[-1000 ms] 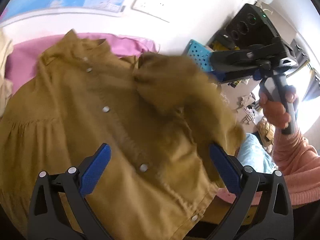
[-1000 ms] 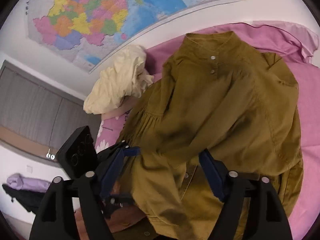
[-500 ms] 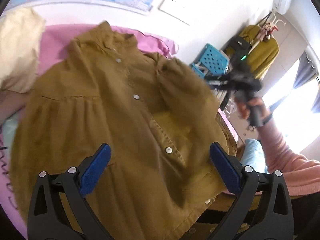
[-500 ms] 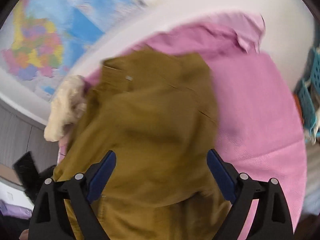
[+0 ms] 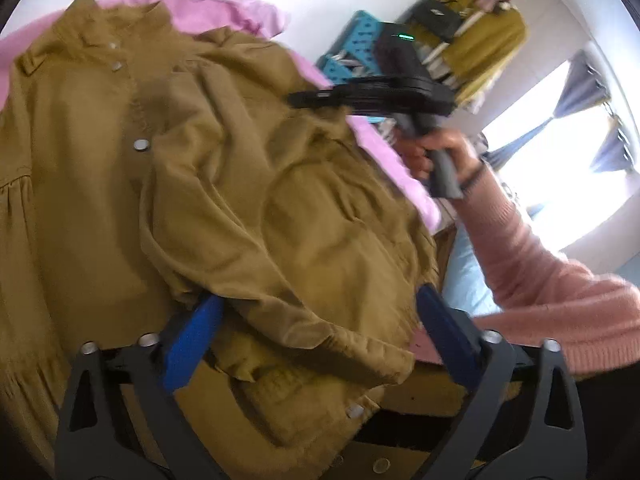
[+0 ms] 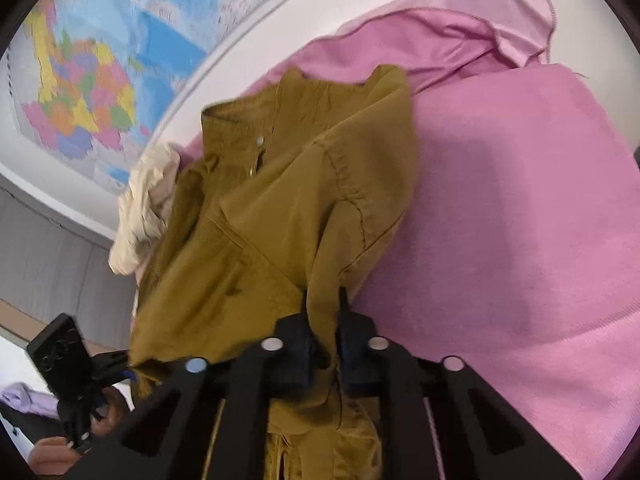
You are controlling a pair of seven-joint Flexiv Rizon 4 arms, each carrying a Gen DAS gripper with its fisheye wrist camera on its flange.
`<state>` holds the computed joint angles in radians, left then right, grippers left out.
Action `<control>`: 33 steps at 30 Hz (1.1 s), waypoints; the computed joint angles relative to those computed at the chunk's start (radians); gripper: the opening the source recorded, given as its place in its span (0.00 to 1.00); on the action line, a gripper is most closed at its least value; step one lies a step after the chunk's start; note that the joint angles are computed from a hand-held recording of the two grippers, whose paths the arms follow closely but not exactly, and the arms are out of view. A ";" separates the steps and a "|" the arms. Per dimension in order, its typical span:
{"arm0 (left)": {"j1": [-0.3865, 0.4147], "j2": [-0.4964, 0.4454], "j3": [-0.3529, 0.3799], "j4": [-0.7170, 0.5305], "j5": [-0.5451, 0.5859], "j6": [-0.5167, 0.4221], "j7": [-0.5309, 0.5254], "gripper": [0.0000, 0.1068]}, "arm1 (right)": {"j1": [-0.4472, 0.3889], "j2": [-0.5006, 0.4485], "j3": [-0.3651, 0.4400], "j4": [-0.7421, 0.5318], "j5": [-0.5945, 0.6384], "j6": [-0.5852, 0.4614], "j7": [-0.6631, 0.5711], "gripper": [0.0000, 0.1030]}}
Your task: Fold large clothes
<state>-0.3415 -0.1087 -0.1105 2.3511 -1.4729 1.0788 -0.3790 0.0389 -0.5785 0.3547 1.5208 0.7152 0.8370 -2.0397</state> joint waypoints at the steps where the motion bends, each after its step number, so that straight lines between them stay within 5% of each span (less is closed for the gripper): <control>1: 0.013 -0.010 0.008 -0.011 0.030 -0.011 -0.027 0.61 | -0.001 0.017 -0.001 0.019 0.004 0.033 -0.015 0.06; 3: 0.047 -0.037 0.025 -0.034 0.108 -0.019 -0.093 0.18 | -0.018 0.032 0.005 0.028 0.028 0.058 -0.032 0.05; 9: 0.142 -0.071 0.042 -0.093 0.183 0.053 -0.240 0.07 | -0.061 0.050 -0.004 0.017 0.097 0.053 -0.052 0.05; 11: 0.147 -0.093 0.060 -0.107 0.315 0.167 -0.365 0.07 | -0.019 0.036 -0.033 0.022 0.041 0.064 -0.011 0.07; 12: 0.133 -0.110 0.102 -0.115 0.444 0.223 -0.472 0.10 | -0.021 0.022 -0.032 0.011 0.039 0.048 0.011 0.16; 13: 0.147 -0.116 0.113 -0.119 0.507 0.219 -0.530 0.27 | -0.035 0.009 -0.024 -0.004 0.047 0.021 0.018 0.23; 15: 0.220 -0.088 0.057 -0.113 0.439 0.115 -0.469 0.44 | -0.049 0.000 -0.013 -0.012 0.067 0.017 0.010 0.59; 18: 0.212 -0.025 0.017 -0.057 0.313 0.118 -0.282 0.63 | -0.028 0.035 -0.013 0.029 0.054 0.111 -0.017 0.59; 20: 0.176 0.021 0.015 -0.013 0.265 0.120 -0.201 0.67 | -0.027 0.068 0.005 0.057 0.061 0.167 -0.068 0.59; 27: 0.120 0.069 0.052 0.088 0.346 0.138 -0.219 0.69 | 0.040 0.164 0.054 0.134 0.056 0.306 -0.223 0.61; 33: 0.102 0.082 0.052 0.125 0.281 0.168 -0.193 0.69 | 0.100 0.167 0.082 0.125 0.044 0.204 -0.312 0.63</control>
<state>-0.2393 -0.0267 -0.0584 2.4761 -1.1916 1.2469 -0.5723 0.1386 -0.4114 0.4368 1.6459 0.7589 1.0412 -2.3518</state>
